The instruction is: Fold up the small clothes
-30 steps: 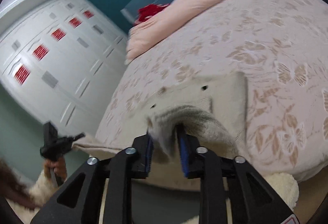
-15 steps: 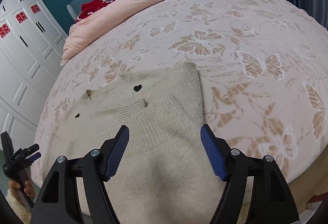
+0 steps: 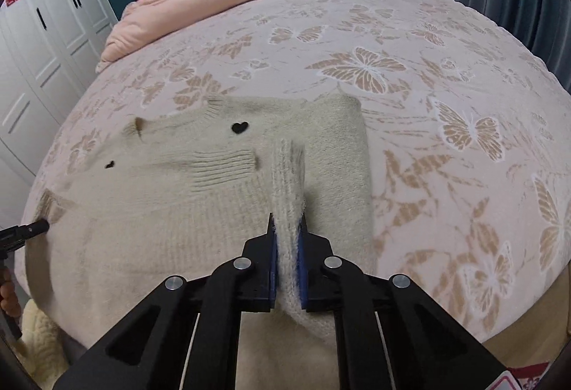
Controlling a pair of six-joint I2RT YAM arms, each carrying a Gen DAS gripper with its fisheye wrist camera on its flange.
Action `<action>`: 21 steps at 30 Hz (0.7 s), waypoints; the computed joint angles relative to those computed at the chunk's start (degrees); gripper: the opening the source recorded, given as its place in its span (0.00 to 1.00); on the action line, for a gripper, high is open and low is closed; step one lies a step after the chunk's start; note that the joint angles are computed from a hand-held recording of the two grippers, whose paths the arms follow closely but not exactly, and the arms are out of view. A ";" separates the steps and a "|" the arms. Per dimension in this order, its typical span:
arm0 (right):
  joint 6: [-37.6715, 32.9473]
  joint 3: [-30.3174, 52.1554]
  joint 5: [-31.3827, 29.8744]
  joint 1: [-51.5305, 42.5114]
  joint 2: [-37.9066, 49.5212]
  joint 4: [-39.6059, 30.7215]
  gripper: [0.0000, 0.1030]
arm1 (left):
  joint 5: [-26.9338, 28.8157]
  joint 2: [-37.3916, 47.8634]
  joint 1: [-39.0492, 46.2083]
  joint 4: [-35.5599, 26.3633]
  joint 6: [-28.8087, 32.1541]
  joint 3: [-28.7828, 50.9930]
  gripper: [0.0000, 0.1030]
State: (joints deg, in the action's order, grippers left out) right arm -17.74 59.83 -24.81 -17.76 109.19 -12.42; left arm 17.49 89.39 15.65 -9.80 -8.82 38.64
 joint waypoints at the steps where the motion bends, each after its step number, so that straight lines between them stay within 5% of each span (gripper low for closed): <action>1: -0.32 -2.15 -2.16 -0.85 -2.95 -0.51 0.08 | 0.82 -4.21 0.51 -0.68 -0.38 -2.02 0.07; 6: -9.93 -8.47 -18.11 -11.14 -17.53 -11.49 0.08 | 8.73 -29.53 6.13 -14.83 0.99 -8.37 0.06; 10: -11.88 -4.66 -28.62 -21.04 -24.00 -19.17 0.07 | 11.17 -45.63 13.45 -30.91 5.01 -4.13 0.06; 13: -0.85 2.18 -33.94 -23.96 -21.75 -15.25 0.07 | 15.09 -42.26 19.09 -32.29 6.02 1.79 0.06; 15: 6.43 7.59 -35.17 -22.08 -17.34 -12.20 0.07 | 13.67 -36.90 16.99 -27.40 3.58 4.67 0.06; 21: 14.75 19.73 -16.50 -5.52 -1.98 -4.34 0.07 | -0.72 -10.23 4.03 -13.31 -1.98 16.63 0.06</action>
State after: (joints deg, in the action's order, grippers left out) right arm -2.99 79.56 -41.31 -23.28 107.21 -16.76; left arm 16.77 79.16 19.67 -23.11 -10.79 55.28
